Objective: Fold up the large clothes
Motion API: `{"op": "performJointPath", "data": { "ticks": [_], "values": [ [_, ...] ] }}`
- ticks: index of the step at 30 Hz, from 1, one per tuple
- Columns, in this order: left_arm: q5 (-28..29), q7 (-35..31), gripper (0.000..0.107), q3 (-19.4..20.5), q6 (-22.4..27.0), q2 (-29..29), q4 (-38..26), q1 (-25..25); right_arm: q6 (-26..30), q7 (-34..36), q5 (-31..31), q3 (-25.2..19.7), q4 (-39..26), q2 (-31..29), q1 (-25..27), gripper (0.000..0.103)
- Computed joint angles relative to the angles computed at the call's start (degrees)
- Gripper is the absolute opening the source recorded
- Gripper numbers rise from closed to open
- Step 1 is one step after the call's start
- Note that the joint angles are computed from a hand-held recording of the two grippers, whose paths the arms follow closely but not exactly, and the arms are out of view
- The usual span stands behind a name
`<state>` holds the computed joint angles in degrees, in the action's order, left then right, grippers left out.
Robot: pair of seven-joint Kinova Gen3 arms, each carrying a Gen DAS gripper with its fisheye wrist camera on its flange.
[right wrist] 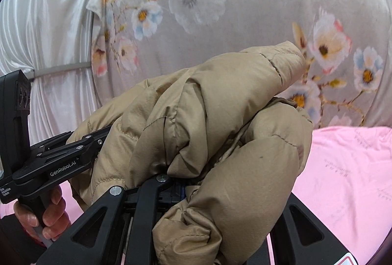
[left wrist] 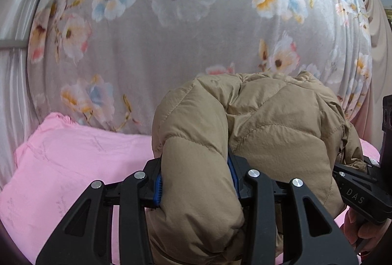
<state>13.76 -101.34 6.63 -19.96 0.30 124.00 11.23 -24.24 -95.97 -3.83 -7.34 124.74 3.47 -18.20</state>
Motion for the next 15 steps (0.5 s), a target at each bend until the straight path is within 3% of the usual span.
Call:
{"op": "performJointPath", "data": {
  "ticks": [9,12,15],
  "values": [
    [-3.8,3.1,0.039,-2.8,-6.4,12.3,1.5,-0.1,-1.3,-1.5,0.5,0.4,-2.7,12.9,-0.9,0.017],
    [-0.5,0.3,0.044,-4.9,-6.7,13.8,2.2,1.9,3.4,-6.0,4.1,-2.1,-4.6,13.9,2.2,0.019],
    [1.0,0.1,0.056,-5.2,-1.7,13.9,1.0,1.0,10.3,-12.9,9.9,-8.4,-6.8,14.6,9.0,0.028]
  ]
}}
